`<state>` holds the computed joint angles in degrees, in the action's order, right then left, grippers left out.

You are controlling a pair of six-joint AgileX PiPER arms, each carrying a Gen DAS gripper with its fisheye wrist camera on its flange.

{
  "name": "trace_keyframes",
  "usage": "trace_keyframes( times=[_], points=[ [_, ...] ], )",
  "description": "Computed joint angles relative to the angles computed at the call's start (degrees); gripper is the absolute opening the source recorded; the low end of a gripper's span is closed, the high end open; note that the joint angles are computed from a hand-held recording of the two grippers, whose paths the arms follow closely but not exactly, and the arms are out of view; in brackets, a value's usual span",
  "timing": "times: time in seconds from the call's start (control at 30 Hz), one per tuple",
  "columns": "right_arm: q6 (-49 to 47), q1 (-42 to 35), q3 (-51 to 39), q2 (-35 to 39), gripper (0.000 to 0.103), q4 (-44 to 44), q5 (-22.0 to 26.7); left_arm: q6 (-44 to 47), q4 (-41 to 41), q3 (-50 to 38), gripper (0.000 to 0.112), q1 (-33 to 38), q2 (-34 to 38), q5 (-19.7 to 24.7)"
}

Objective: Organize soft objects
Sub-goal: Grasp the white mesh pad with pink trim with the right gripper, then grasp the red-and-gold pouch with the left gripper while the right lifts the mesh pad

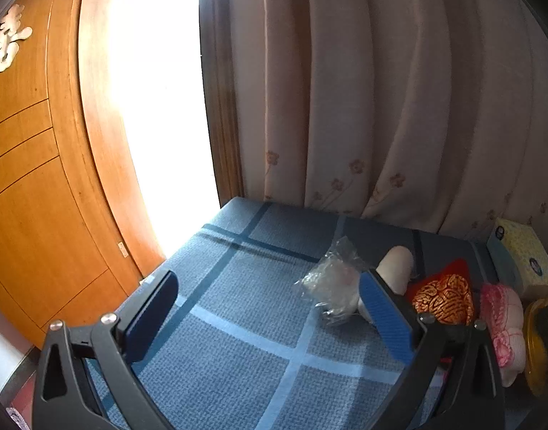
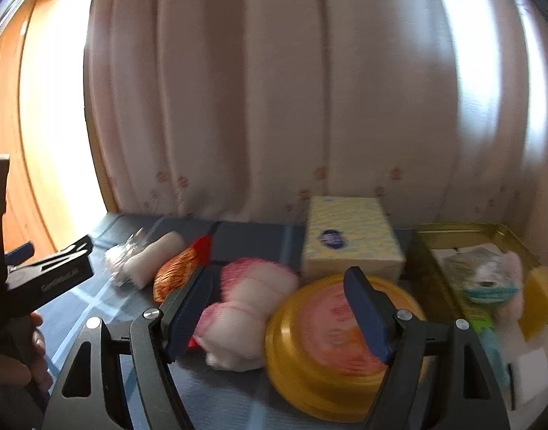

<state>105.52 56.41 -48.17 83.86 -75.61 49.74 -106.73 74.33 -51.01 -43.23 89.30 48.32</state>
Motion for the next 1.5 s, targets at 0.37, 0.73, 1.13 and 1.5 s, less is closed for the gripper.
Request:
trace_keyframes(
  times=[0.37, 0.73, 1.13, 1.5],
  points=[
    [-21.7, -5.5, -12.0, 9.9, 0.053, 15.6, -5.4, 5.8, -2.8, -2.4, 0.102, -0.1, 1.3, -1.2],
    [-28.7, -6.6, -15.7, 14.0, 0.032, 20.2, -4.6, 7.1, -4.2, -2.8, 0.102, 1.4, 1.5, -3.2],
    [1.2, 1.1, -1.0, 2.7, 0.018, -6.8, -3.6, 5.5, -2.3, -2.1, 0.102, 0.0, 1.0, -2.1],
    [11.2, 3.4, 8.9, -8.3, 0.018, -11.9, 1.7, 7.4, -5.5, -3.5, 0.099, -4.6, 0.9, -5.8]
  ],
)
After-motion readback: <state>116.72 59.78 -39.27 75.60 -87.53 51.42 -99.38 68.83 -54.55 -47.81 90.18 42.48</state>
